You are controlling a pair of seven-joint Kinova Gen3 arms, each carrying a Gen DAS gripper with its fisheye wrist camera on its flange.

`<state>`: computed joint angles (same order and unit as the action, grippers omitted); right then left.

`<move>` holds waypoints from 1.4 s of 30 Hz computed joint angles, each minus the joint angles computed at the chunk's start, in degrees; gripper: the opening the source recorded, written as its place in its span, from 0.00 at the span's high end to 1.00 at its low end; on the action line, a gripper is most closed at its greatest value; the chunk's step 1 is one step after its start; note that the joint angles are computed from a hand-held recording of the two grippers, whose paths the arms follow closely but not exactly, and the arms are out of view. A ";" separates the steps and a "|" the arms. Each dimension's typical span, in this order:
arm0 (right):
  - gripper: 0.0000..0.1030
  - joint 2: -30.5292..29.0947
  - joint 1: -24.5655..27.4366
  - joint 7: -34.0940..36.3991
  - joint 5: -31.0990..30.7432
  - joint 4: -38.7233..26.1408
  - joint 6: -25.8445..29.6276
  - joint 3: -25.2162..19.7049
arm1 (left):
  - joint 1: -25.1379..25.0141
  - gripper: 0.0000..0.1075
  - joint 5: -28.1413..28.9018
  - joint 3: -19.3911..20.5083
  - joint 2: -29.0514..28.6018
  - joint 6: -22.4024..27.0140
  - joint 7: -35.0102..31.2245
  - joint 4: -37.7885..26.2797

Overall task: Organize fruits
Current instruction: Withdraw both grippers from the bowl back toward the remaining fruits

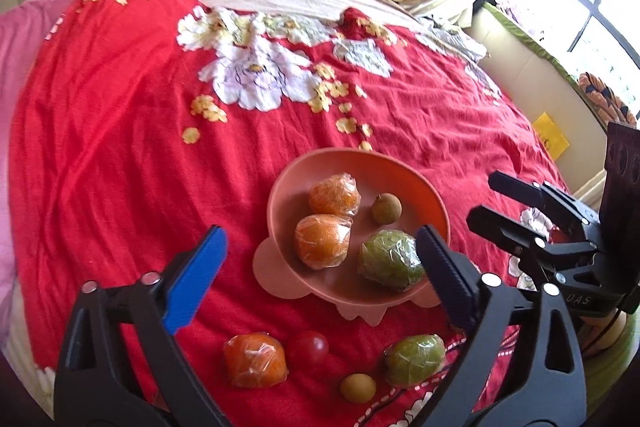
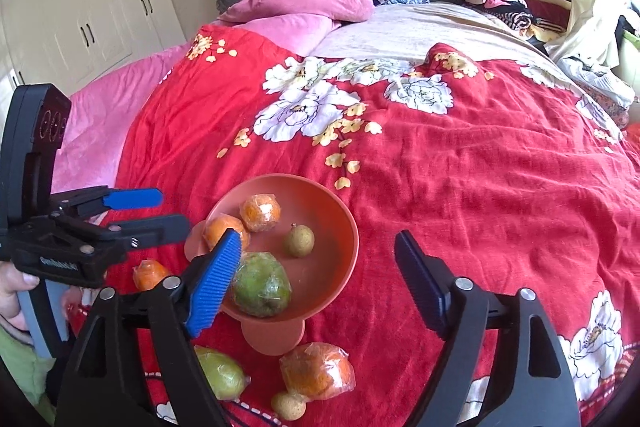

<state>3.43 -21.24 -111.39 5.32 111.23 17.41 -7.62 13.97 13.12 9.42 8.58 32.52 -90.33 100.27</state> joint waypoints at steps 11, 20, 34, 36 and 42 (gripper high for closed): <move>0.13 -2.96 -0.60 -8.51 7.73 1.72 0.39 -0.57 | -0.24 0.13 -0.06 -0.62 -4.39 -1.11 1.14 2.79; 0.11 -5.39 0.59 -10.60 9.56 3.40 1.11 -2.44 | -1.07 0.13 -0.07 -1.55 -7.19 -1.23 1.81 5.27; 0.10 -7.40 1.46 -13.44 11.44 5.90 2.85 -4.94 | -2.19 0.13 -2.26 -2.31 -10.35 -1.10 3.58 9.94; 0.10 -7.42 1.38 -13.36 11.12 6.04 3.08 -4.96 | -2.13 0.13 -2.48 -2.32 -10.52 -1.05 3.53 10.45; 0.10 -7.39 1.04 -13.95 11.20 6.61 3.90 -5.30 | -1.77 0.13 -5.04 -1.83 -10.78 -1.02 5.58 12.00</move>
